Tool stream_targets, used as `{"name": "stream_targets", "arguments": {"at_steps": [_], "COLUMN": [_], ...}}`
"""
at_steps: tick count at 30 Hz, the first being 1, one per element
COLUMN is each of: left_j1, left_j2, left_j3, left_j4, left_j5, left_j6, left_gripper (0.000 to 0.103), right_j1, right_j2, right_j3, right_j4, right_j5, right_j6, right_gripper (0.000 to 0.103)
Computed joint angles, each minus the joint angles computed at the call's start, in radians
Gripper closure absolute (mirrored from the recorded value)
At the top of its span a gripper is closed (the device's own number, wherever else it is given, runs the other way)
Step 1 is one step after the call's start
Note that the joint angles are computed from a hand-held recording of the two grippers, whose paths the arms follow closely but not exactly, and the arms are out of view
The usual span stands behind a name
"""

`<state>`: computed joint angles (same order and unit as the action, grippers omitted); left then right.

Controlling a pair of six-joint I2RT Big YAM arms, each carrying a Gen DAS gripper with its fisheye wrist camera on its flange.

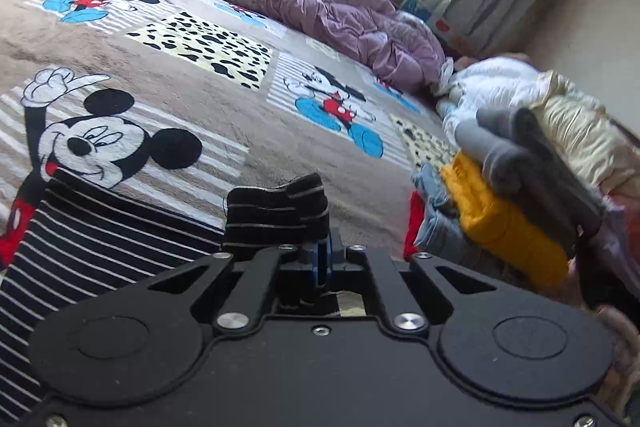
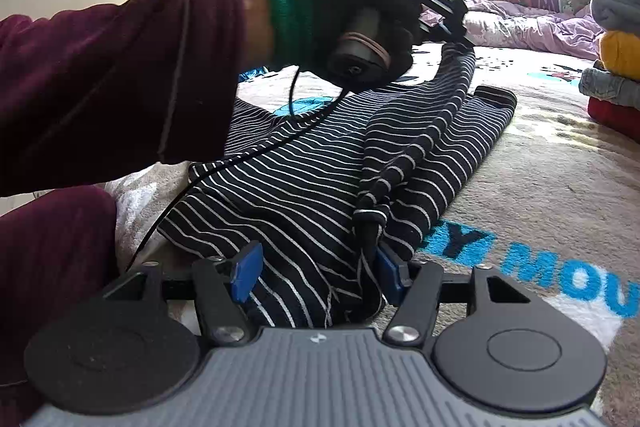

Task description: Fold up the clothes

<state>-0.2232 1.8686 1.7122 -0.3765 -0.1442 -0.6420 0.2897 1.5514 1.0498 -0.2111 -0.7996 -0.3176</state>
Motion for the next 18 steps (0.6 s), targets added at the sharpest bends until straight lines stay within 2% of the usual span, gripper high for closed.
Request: {"name": "stream_targets", "arguments": {"at_steps": [5,10,15,17,18], "left_j1": [-0.016,-0.029,-0.040,-0.040,-0.038], "left_j2": [0.060,0.130,0.170,0.168,0.161], "left_j3": [0.085,0.187,0.244,0.247,0.239], "left_j4": [-0.086,-0.209,-0.259,-0.250,-0.236], "left_j5": [-0.037,-0.079,-0.097,-0.093,-0.088], "left_j6": [0.053,0.104,0.133,0.144,0.149], "left_gripper": [0.102,0.102,0.101,0.090,0.072], "right_j1": [-0.005,-0.008,-0.011,-0.018,-0.023], "right_j2": [0.010,0.015,0.020,0.028,0.032], "right_j3": [0.016,0.022,0.027,0.034,0.037], "right_j4": [-0.018,-0.025,-0.032,-0.036,-0.037], "right_j5": [-0.023,-0.035,-0.048,-0.068,-0.080], "right_j6": [0.023,0.034,0.041,0.059,0.072], "right_gripper": [0.042,0.041,0.040,0.040,0.040]}}
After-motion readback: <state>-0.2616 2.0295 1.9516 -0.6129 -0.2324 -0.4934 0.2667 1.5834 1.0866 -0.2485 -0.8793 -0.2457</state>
